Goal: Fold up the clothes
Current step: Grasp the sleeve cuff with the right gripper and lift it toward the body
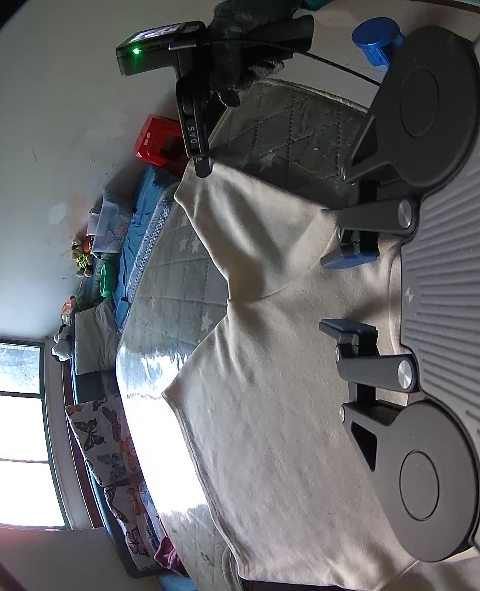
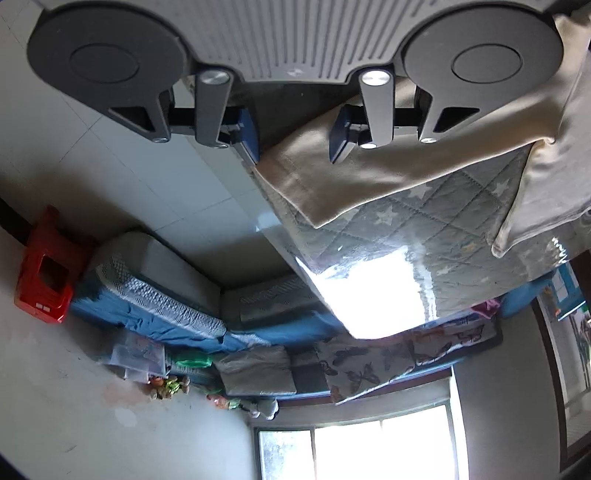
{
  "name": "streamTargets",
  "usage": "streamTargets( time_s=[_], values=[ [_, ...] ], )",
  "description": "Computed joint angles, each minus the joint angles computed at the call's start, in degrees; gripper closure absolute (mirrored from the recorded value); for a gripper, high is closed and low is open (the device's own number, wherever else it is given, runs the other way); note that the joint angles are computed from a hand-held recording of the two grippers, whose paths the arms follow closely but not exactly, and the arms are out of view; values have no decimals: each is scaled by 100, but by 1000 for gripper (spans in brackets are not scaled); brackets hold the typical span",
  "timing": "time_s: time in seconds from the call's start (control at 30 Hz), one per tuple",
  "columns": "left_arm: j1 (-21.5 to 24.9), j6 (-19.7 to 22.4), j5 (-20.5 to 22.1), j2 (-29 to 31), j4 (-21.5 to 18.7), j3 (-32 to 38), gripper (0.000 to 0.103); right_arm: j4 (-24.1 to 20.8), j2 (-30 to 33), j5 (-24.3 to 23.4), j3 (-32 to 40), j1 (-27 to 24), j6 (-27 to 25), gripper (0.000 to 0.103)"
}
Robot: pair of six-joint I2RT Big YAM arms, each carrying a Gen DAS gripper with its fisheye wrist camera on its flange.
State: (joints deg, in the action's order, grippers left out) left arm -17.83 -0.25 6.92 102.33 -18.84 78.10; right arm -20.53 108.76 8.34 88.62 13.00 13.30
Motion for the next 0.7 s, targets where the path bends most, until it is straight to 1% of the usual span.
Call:
streamTargets(
  time_s=[0.03,0.1,0.13,0.2,0.27,0.37,0.5,0.7],
  values=[
    [-5,6,-9,7,-7,9,70,39,-10,28,-25,0,6,67],
    [-15,15,-29,16,-15,21,70,115,-23,76,-68,-2,15,78],
    [-19,13,-40,14,-14,20,70,140,-15,87,-66,-5,18,82],
    [-26,13,-64,9,-10,17,66,204,-22,93,-101,-21,75,94],
    [-31,17,-93,0,-4,10,63,288,-54,47,-152,-48,150,97],
    [-39,23,-138,-13,6,-1,61,460,-175,-87,-301,-93,236,98],
    [-57,47,-177,3,14,6,60,746,-425,-325,-537,-149,309,99],
    [-79,74,-196,14,57,5,59,1003,-757,-605,-629,-111,87,99]
  ],
)
